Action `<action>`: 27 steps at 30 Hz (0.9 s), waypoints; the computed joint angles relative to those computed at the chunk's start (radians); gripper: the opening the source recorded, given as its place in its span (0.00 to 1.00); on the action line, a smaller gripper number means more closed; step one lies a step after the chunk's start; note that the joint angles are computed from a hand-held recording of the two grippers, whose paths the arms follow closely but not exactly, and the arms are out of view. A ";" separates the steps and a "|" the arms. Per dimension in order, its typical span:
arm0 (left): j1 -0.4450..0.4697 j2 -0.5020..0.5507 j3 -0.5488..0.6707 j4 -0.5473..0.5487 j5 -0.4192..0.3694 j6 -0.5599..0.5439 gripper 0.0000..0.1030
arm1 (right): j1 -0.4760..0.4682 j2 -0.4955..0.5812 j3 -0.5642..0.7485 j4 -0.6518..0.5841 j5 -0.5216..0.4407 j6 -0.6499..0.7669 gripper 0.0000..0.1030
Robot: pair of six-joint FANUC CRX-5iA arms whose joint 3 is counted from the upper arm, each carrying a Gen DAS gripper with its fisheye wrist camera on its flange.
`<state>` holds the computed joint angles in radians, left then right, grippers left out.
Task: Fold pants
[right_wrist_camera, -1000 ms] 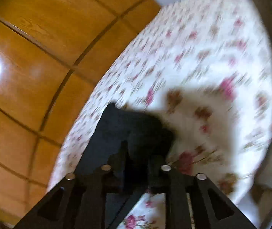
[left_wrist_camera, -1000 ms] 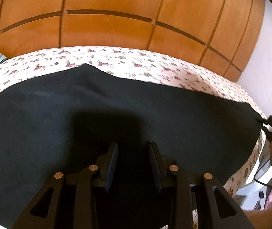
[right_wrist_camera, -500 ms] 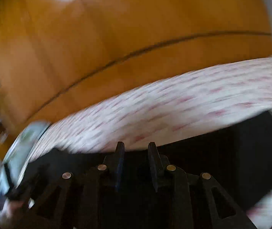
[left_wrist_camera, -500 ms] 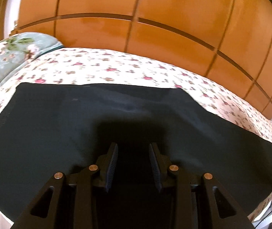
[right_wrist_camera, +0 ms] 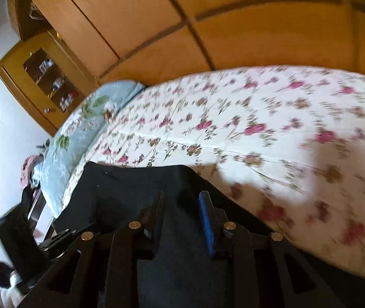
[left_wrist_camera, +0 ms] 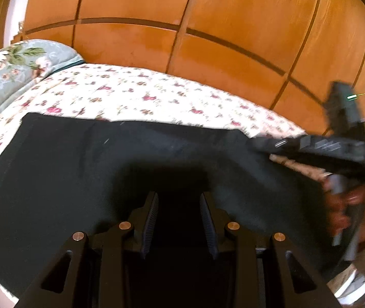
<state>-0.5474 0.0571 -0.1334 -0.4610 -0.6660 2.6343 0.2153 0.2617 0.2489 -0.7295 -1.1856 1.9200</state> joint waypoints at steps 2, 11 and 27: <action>0.015 0.013 0.012 0.025 0.019 -0.037 0.34 | -0.006 0.055 0.045 -0.019 -0.047 -0.021 0.29; 0.036 0.155 0.149 0.038 -0.087 -0.105 0.38 | 0.078 0.112 0.075 0.080 0.054 -0.070 0.08; -0.114 0.116 0.144 -0.170 -0.244 0.062 0.38 | 0.030 0.099 0.031 -0.022 0.119 -0.018 0.07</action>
